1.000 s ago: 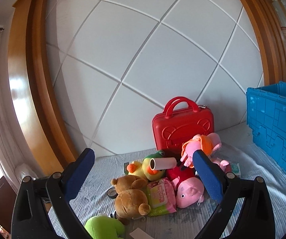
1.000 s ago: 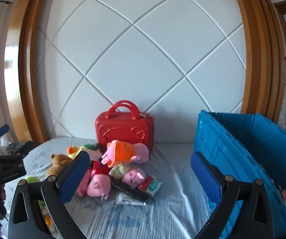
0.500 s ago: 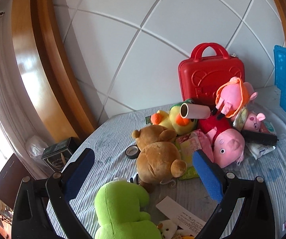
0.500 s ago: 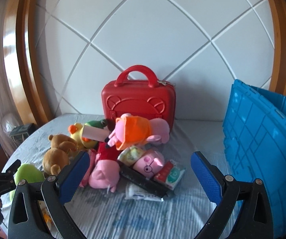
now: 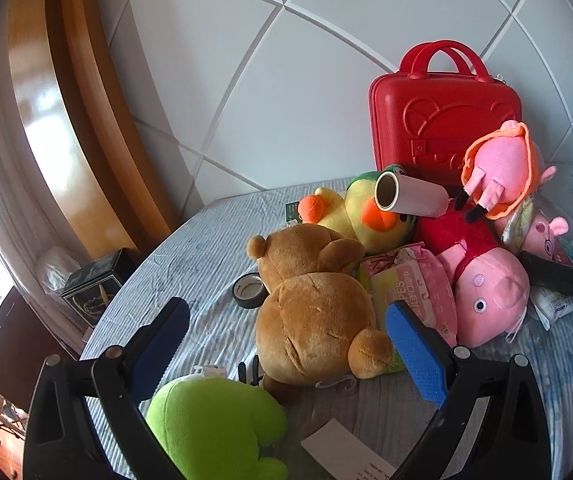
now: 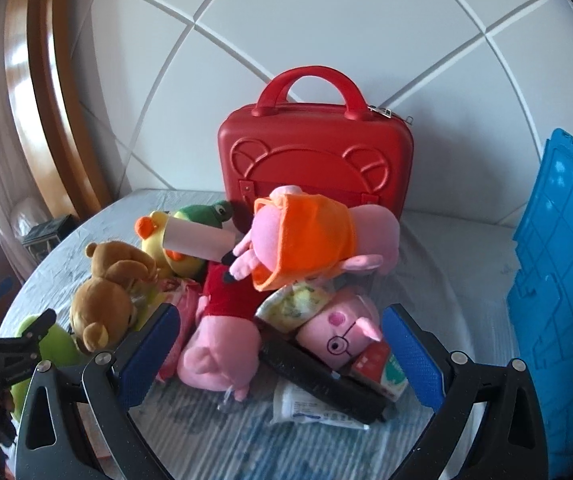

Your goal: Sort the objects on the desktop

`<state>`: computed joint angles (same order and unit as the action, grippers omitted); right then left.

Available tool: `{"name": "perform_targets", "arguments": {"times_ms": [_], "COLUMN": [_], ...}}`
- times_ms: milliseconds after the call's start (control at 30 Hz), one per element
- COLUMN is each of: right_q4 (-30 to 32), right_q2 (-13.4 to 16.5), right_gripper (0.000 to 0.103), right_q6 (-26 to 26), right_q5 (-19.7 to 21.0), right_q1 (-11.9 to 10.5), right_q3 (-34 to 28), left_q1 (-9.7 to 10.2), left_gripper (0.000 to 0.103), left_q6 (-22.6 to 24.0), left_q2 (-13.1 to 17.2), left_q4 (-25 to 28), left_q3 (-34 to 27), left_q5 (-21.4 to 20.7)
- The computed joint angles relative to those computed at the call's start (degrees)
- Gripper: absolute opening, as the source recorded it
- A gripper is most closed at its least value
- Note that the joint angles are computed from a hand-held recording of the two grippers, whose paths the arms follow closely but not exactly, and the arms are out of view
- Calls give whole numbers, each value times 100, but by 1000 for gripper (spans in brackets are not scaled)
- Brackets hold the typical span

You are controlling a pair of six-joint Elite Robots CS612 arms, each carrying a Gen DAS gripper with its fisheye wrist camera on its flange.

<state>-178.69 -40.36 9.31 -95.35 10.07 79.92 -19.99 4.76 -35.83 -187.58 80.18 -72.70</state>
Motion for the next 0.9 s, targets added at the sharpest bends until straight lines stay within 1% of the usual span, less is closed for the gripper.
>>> {"name": "perform_targets", "arguments": {"times_ms": [100,200,267,367,400,433,467,500,533,600,700,800,867,900], "right_q4": [108,191,220,314,358,386,352,262,173,165,203,261,273,273], "right_q2": [150,259,286,329,357,390,424,458,479,482,506,588,678,736], "right_gripper": [102,102,102,102,102,102,102,102,102,102,102,102,102,102], "right_q6": [56,119,210,316,241,61,-201,-473,-650,-746,-557,-256,-201,-189], "right_q5": [-30,-5,47,-93,-278,-516,-697,-777,-720,-438,0,558,844,908], "right_q1": [-42,-103,-168,-256,-266,-268,-274,-293,-332,-440,-608,-763,-821,-833], "right_q3": [-263,-468,-525,-631,-685,-741,-773,-783,-767,-697,-617,-677,-804,-899], "left_q1": [-1,-16,-66,-158,-197,-239,-289,-336,-372,-421,-468,-478,-509,-517], "left_gripper": [100,100,100,100,100,100,100,100,100,100,100,100,100,100], "left_q6": [-53,-72,71,299,410,561,738,884,997,1157,1198,1235,1338,1377], "left_q2": [53,104,162,281,333,393,461,521,583,721,931,1134,1260,1306], "left_q4": [163,198,138,209,194,159,210,323,409,537,844,1372,1493,1504], "left_q3": [-116,-258,-397,-725,-837,-949,-1085,-1221,-1352,-1624,-2068,-2548,-2764,-2830], "left_q5": [-10,-250,-352,-655,-758,-854,-920,-957,-1020,-1198,-1323,-1508,-1450,-1471]}}
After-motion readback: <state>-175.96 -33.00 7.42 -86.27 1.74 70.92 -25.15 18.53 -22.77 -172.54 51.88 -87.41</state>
